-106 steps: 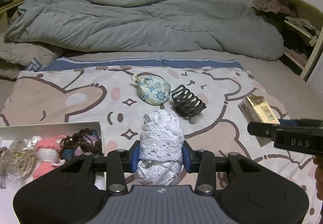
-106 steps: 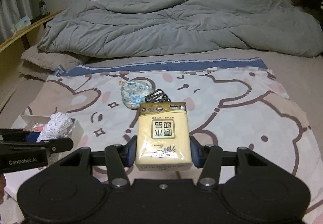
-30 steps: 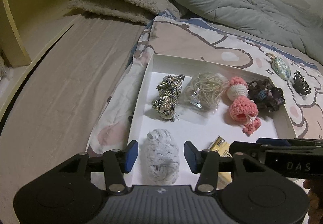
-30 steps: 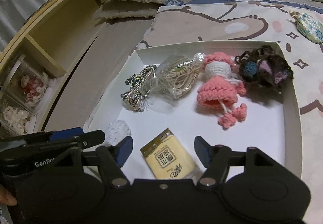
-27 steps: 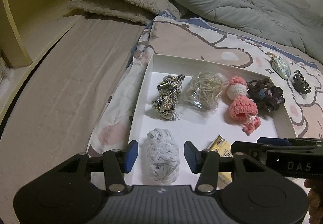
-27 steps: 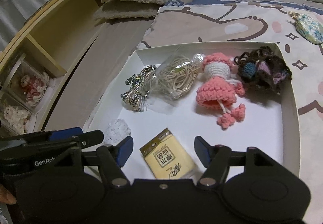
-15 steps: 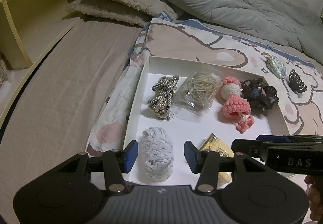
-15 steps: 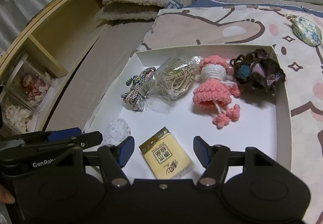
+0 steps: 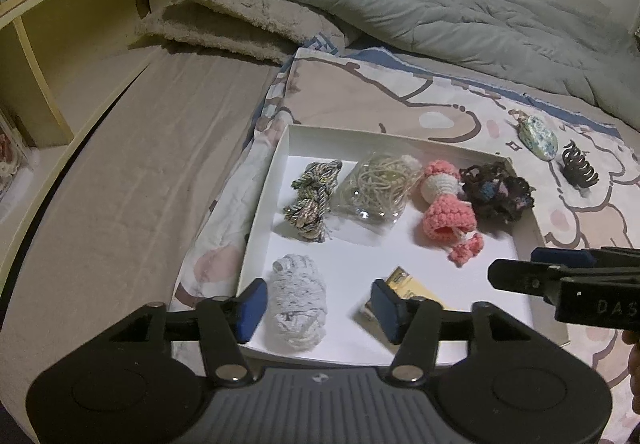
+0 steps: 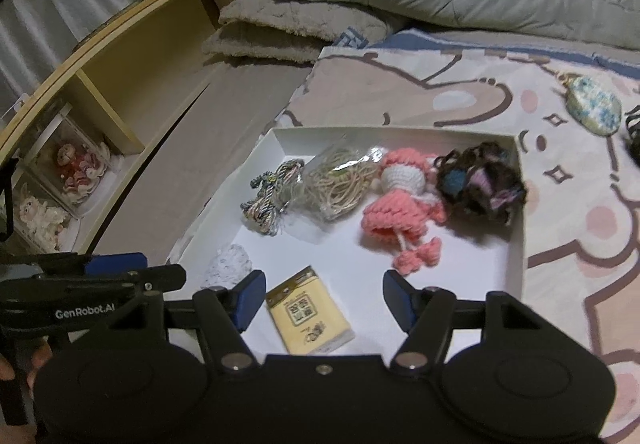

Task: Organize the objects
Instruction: 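Lower the yarn ball into the box and open the left gripper while the right gripper releases the tissue pack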

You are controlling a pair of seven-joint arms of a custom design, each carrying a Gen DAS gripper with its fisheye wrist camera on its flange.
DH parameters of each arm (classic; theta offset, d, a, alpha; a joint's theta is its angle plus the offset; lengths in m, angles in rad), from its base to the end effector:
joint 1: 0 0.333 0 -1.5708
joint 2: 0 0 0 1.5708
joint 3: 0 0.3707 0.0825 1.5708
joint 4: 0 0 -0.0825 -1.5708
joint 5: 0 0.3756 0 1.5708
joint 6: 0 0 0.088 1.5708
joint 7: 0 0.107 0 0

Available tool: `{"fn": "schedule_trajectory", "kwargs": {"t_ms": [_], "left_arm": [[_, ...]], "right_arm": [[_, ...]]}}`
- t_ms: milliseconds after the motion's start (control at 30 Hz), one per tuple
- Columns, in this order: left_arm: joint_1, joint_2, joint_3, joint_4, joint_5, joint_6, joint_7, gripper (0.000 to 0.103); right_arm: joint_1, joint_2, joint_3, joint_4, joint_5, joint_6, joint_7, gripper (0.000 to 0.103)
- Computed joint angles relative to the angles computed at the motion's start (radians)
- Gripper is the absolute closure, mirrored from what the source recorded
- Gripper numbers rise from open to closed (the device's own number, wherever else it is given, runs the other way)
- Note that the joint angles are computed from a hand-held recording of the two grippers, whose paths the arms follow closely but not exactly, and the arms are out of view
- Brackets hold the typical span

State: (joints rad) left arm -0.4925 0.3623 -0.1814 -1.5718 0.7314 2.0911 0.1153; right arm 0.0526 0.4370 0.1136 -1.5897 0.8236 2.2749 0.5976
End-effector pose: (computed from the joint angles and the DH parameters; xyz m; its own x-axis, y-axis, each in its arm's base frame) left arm 0.5762 -0.3929 0.5152 0.4607 -0.8875 -0.0030 -0.7236 -0.3737 -0.5802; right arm 0.7094 0.1229 0.4701 0.6559 -0.6651 -0.3570 -0.7091 -0.3809 -0.5933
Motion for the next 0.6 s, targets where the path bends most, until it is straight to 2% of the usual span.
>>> {"fn": "schedule_trajectory", "kwargs": {"t_ms": [67,167,333,467,600], "left_arm": [[-0.007,0.010,-0.001,0.023,0.001,-0.013,0.003,0.039],[-0.021,0.024,0.003,0.053,0.008,-0.035,-0.001,0.025],[-0.041,0.045,0.007,0.096,0.017,-0.064,0.000,0.007],[-0.053,0.056,0.011,0.118,0.020,-0.073,-0.006,0.001],[-0.059,0.065,0.013,0.134,0.020,-0.065,-0.016,0.000]], "right_arm": [[-0.006,-0.002,-0.002,0.003,0.000,0.001,-0.011,0.036],[-0.014,-0.005,-0.006,0.006,0.001,0.015,-0.026,0.034],[-0.028,-0.006,-0.010,0.010,0.005,0.030,-0.044,0.019],[-0.035,-0.016,-0.014,0.001,0.005,0.058,-0.074,0.016],[-0.045,-0.022,-0.015,-0.002,0.004,0.077,-0.104,0.008]]}}
